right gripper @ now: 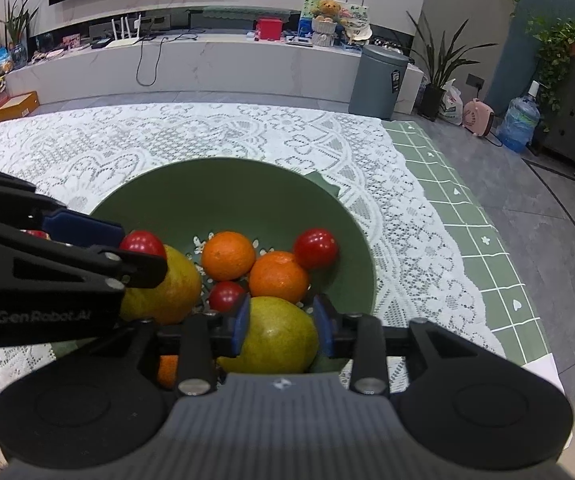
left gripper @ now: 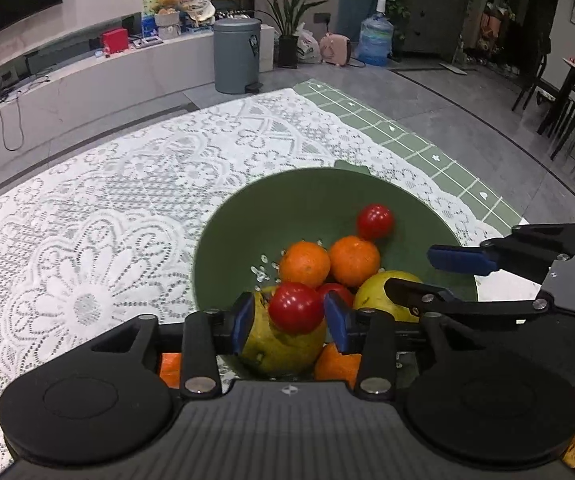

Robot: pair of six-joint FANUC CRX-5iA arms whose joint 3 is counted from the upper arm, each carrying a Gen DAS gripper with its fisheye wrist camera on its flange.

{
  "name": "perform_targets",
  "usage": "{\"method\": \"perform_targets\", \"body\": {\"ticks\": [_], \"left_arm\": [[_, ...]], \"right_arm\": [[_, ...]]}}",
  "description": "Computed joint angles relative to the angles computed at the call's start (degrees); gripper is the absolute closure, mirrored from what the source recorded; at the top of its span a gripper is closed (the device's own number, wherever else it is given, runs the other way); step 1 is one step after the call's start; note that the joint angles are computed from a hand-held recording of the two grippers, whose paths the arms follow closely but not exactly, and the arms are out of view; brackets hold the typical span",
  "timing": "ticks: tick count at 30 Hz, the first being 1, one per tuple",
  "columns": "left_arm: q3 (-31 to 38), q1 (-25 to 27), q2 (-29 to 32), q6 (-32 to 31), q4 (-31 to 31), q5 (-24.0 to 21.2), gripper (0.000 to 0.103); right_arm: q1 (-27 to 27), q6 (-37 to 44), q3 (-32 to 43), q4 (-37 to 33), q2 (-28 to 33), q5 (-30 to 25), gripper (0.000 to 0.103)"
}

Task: Organize fruits
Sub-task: 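Lower both tomatoes into the colander and open both grippers, then lift both grippers out of the colander back toward the remaining fruit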

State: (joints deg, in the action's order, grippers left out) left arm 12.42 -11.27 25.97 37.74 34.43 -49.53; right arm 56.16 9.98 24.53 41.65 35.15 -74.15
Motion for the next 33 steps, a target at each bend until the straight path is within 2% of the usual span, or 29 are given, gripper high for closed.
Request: {"method": "perform_targets", "body": {"ticks": [1,4,6,11,13,15,22,27,29,33], "left_arm": [[-0.4,0.1,-0.3,-0.1,0.3,0.5,0.049],[-2.2,0.4,-1.4,-1.6,2.8,2.0,0.037],[-4.0,0.6,-2.5,-3.2,5.1,3.6,0.036],[-10.0,0.8,-6.2,-6.6,9.8,9.9,0.032],[-11.5,1.1,-7.3,-6.9,10.6,11.3,0.032],[-13.2,1.6,-8.4,-7.2,11.8,12.4,0.032],[-16.5,3.9,-11.1,-7.0,13.7,13.8,0.032],[-18.8,5.5,-13.1,-10.1,15.4,14.6,0.032],[-19.7,6.0,-13.8,-11.6,16.5,15.1,0.032],[-22.2,7.1,-14.9,-16.9,21.0,15.8,0.032]], "right_arm": [[0.0,-0.6,-0.6,0.4,-0.3,0.3,0.063],[0.3,-1.8,-1.9,1.8,-0.9,1.3,0.051],[0.6,-2.4,-2.9,3.4,-1.2,1.8,0.042],[1.4,-4.0,-3.7,7.3,-0.9,0.3,0.031],[1.7,-5.1,-4.6,8.9,-1.1,0.0,0.028],[2.0,-6.1,-4.8,10.6,-1.0,-1.0,0.021],[3.5,-6.6,-3.5,17.2,1.3,-6.5,0.017],[4.6,-7.4,-2.0,22.0,3.1,-10.2,0.017],[5.0,-9.1,-1.8,23.5,3.2,-10.1,0.016],[5.4,-12.4,-1.9,23.9,2.5,-4.8,0.015]]}}
